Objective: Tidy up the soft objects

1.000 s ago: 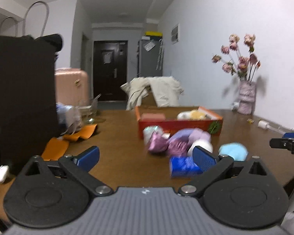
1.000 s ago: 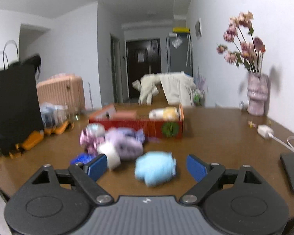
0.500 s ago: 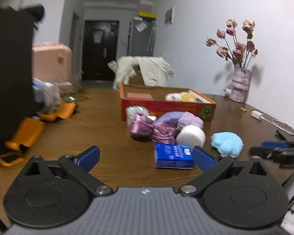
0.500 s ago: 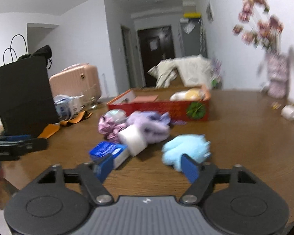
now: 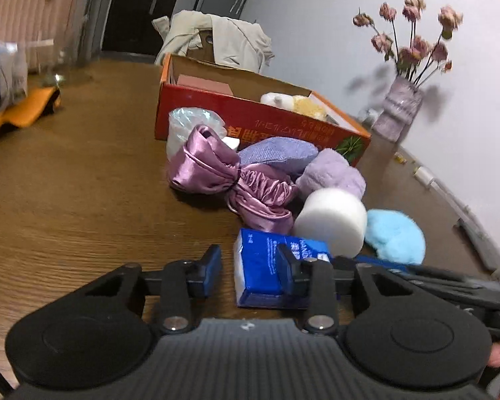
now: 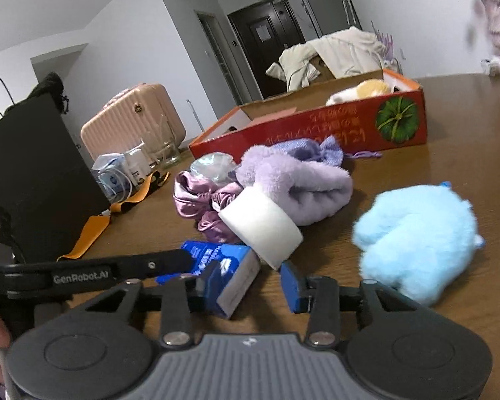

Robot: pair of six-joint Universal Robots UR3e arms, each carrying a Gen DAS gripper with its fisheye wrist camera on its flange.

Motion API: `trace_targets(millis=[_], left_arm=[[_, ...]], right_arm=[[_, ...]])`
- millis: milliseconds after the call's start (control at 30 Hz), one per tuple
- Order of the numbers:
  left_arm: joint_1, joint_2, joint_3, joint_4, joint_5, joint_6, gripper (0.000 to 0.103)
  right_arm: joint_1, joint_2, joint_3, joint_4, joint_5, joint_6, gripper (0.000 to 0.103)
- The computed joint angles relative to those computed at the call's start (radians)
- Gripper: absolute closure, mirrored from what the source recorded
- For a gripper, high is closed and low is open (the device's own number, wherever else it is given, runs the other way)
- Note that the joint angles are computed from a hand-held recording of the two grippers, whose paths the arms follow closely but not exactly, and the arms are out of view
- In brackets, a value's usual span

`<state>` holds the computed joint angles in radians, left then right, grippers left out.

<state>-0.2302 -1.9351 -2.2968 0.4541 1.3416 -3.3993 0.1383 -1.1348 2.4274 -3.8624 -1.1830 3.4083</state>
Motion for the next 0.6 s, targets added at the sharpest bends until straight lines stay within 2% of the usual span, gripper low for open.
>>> trace_targets(millis=[67, 100, 233, 367, 500, 600], left_arm=[[0.037, 0.004, -0.028, 0.018, -0.066, -0.006, 0.077], [0.043, 0.009, -0.038, 0.021, -0.082, -0.014, 0.076], [0.018, 0.027, -0.079, 0.057, -0.045, -0.051, 0.076], [-0.022, 0.094, -0.113, 0.021, -0.002, -0.079, 0.076], [-0.076, 0.176, -0.151, 0.000, 0.046, -0.110, 0.076], [-0.137, 0.209, -0.169, 0.037, 0.092, -0.147, 0.076]], right_arm=[[0.003, 0.019, -0.023, 0.002, 0.008, 0.009, 0.073], [0.003, 0.026, -0.029, 0.003, 0.015, 0.005, 0.074], [-0.025, 0.018, -0.011, 0.003, 0.082, -0.003, 0.091], [0.001, -0.038, 0.033, 0.013, 0.054, -0.026, 0.090], [-0.018, -0.098, 0.124, -0.041, 0.073, -0.019, 0.090], [-0.069, -0.173, 0.225, -0.096, 0.118, -0.038, 0.090]])
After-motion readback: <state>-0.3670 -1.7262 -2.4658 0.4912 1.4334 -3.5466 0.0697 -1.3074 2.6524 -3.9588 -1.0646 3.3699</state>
